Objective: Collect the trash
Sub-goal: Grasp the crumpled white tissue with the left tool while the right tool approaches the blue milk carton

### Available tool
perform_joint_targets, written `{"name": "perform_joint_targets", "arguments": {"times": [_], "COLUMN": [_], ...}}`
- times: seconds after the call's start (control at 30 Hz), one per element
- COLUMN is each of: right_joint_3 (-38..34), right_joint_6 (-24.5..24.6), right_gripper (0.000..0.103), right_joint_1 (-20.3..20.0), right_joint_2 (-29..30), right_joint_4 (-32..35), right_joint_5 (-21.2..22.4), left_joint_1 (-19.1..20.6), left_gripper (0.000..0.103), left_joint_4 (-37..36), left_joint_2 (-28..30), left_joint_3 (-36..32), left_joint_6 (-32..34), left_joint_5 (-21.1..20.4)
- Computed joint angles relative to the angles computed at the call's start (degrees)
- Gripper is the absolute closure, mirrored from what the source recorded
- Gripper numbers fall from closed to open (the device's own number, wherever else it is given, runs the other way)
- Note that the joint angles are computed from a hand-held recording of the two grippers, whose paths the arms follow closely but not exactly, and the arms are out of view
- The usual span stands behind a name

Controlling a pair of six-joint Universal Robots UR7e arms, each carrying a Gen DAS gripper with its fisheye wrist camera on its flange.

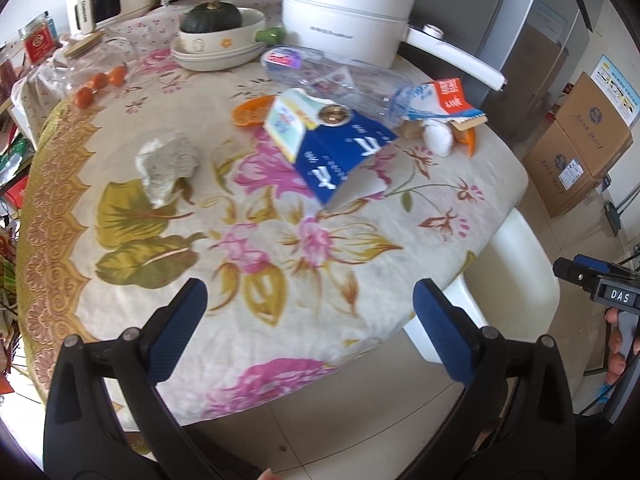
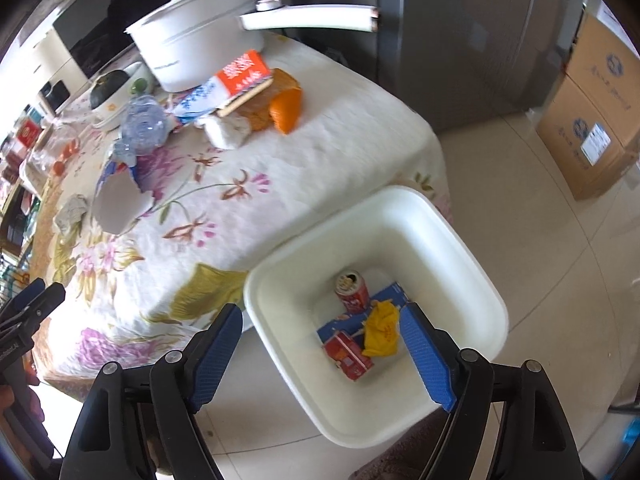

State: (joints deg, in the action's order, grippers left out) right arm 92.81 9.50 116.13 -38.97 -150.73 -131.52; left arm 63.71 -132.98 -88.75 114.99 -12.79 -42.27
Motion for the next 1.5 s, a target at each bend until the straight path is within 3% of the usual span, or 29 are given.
{"name": "perform_joint_targets", "arguments": {"times": [0.27,0.5,0.8,0.93,1.1,1.27,1.47,1.5], "right_joint_3": [-5.86,-12.73,-22.05,-25.13,-28.31,-32.98,-38.4,-39.2], "right_joint_6": [-1.08,-2.7,-5.62,-6.72,-6.53,-7.55,-7.41,-7.11], "right_gripper": [0.02,0.02,0.019,0.019,0.019,0.019,0.019,0.019], "right_joint_1": [1.96,3.69,4.82,4.48,3.29,2.74,2.32,2.27], "right_joint_2": [4.71,9.72,16.87,19.32,21.98,25.52,29.41,29.99], "right_joint_4": [1.52,3.24,6.22,6.27,5.81,5.99,7.57,8.0], "right_joint_5": [2.48,4.46,4.65,6.37,10.78,14.2,15.69,15.53], "left_joint_1": [1.92,5.98,12.0,13.98,15.62,16.41,17.89,18.13], "left_gripper": [0.001,0.001,0.001,0.001,0.002,0.008,0.027,0.035], "left_joint_4": [4.43,6.59,-9.61,-13.81,-18.37,-21.53,-23.79,-23.93], "left_joint_2": [-4.63,-5.36,0.16,2.85,6.3,8.69,10.85,11.15], "left_joint_3": [-1.71,-5.11,-7.0,-9.06,-10.82,-11.52,-12.69,-12.9], "left_joint_6": [1.04,1.42,14.52,14.28,12.5,12.58,11.38,11.13], "left_joint_5": [2.87,5.01,-0.09,-4.27,-6.23,-7.31,-10.29,-10.64]}}
